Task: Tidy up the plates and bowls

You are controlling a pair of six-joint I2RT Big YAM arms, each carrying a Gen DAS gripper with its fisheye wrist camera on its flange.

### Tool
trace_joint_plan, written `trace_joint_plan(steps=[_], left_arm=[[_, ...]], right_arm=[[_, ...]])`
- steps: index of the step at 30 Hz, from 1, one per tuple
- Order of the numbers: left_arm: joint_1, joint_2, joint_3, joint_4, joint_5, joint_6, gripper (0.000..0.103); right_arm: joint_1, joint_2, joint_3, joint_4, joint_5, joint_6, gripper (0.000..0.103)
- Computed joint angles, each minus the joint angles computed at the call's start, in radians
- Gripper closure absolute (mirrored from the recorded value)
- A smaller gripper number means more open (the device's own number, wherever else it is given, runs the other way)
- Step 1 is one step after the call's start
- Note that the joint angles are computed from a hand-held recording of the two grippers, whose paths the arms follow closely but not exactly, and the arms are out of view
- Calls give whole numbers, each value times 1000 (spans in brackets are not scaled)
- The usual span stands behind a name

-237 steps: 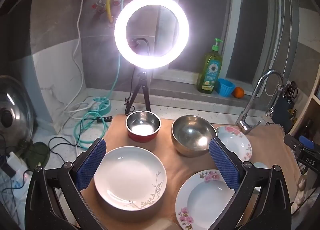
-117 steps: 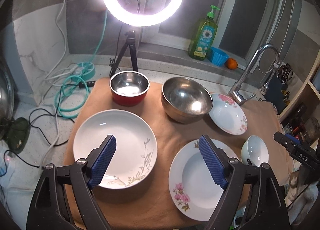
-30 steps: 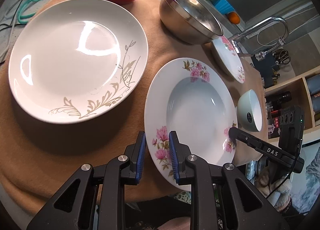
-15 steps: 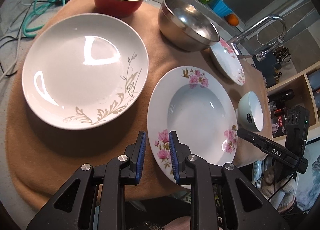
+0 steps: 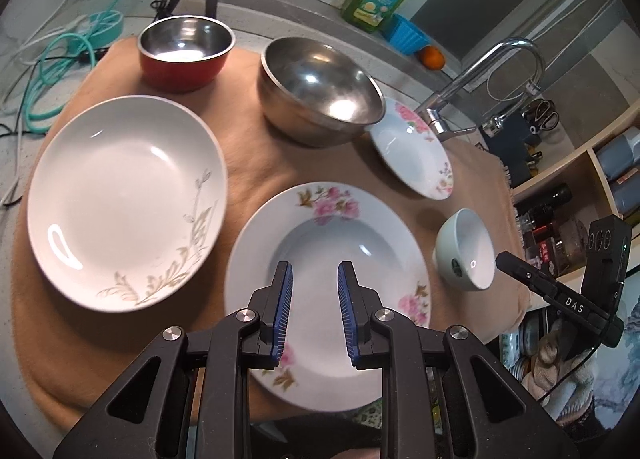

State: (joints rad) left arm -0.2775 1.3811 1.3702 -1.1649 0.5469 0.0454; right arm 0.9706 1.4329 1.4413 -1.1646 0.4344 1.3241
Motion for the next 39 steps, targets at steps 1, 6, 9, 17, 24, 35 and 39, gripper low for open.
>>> trace_joint_plan(steps=[1, 6, 9, 17, 24, 35, 39], left_arm=[[-7, 1, 2, 6, 1, -9, 82], [-45, 4, 9, 48, -2, -57, 82], [-70, 15, 20, 73, -6, -96, 82], [-135, 71, 63, 128, -17, -180, 82], [-180, 148, 112, 150, -13, -271, 82], [-222, 218, 164, 191, -51, -370, 82], [-226, 234, 172, 195, -69, -393, 82]], right_arm=[[-6, -10, -7, -2, 3, -2, 55], [-47, -75, -57, -6, 6, -27, 55], [-75, -108, -83, -1, 1, -53, 55], [-219, -202, -197, 105, -101, -154, 55], [-349, -205, -240, 175, -211, -267, 55], [-499, -124, -232, 262, -376, -418, 55], [-525, -98, -221, 283, -413, -433, 59]])
